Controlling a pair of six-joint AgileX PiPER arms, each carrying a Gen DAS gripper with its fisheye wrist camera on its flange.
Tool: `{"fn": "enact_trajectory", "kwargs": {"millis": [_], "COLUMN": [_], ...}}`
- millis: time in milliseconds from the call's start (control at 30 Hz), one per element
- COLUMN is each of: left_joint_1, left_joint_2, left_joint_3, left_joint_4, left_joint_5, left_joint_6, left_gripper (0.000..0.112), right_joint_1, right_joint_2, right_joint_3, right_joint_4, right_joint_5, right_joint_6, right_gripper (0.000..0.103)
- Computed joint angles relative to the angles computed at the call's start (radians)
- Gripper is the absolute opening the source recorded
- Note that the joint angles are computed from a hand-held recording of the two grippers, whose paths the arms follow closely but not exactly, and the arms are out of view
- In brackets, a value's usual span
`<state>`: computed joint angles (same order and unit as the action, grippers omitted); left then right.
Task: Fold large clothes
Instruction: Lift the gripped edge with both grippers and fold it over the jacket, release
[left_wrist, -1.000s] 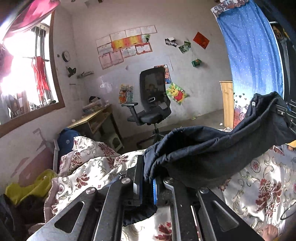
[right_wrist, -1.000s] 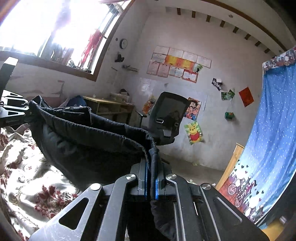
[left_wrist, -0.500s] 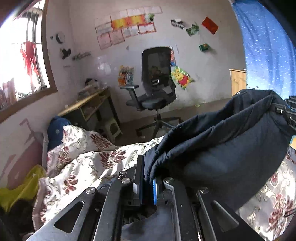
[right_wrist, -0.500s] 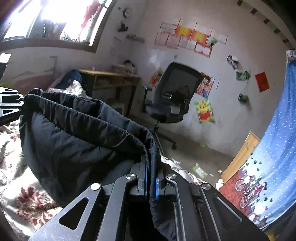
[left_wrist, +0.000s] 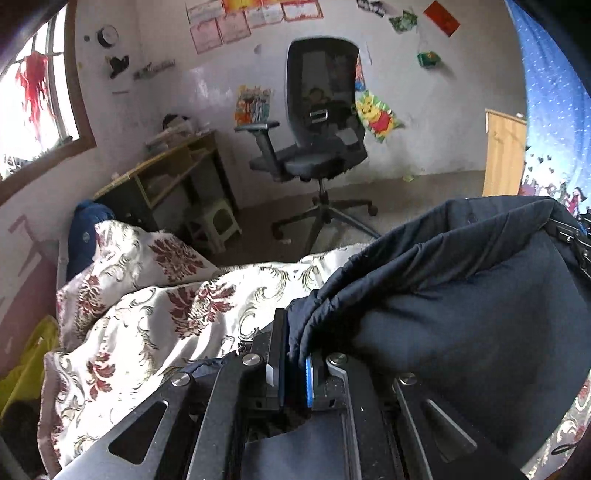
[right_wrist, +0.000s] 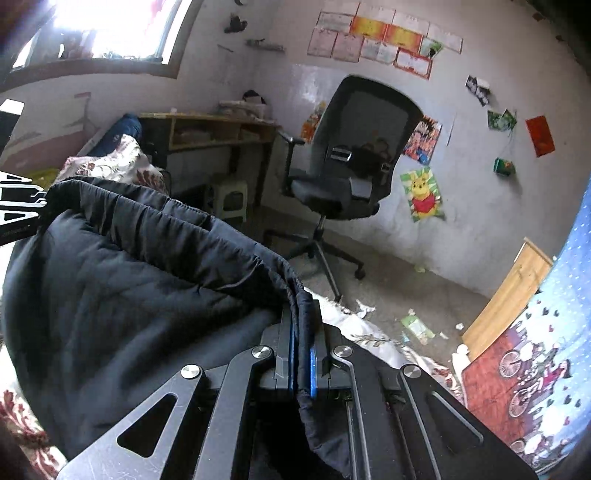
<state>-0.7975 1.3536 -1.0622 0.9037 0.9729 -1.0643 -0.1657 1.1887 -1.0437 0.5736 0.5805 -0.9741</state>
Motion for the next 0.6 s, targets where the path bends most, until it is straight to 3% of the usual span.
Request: {"fn": "enact_trajectory", "kwargs": {"millis": [200, 300, 367, 433, 500, 600], "left_joint_1": [0.104, 0.165, 0.201, 0.217, 0.232, 0.229], "left_joint_2": [0.117, 0.168, 0.195, 0.185, 0.153, 0.107], "left_joint_3": [-0.044, -0.075, -0.082, -0.062, -0.024, 0.016], "left_joint_4": [-0.094, -0.19, -0.244, -0.263, -0.266, -0.239], "left_joint_5": [-0.091, -0.138, -0.172, -0.213, -0.273, -0.31], "left_joint_6": [0.086, 0.154, 0.184, 0.164, 0.131, 0.074], "left_gripper": [0.008, 0.008, 0.009, 0.009, 0.012, 0.027], "right_joint_1": [0.021, 0.018, -0.018, -0.092, -0.162, -0.246], "right_joint_2": [0.143, 0.202, 0.236, 0.27, 0.275, 0.238], "right_joint_3": [0.052, 0.054, 0.035, 0.013, 0.013, 0.047], "right_joint_4": [0.12, 0.181, 0.244, 0.382, 0.474, 0.559], "right_joint_5": [-0.116, -0.127, -0.07, 0.05, 0.144, 0.229], "right_joint_6": [-0.109, -0.167, -0.22, -0.345, -0.439, -0.547], "right_gripper": [0.005, 0.005, 0.01, 0.018, 0.052, 0.059]}}
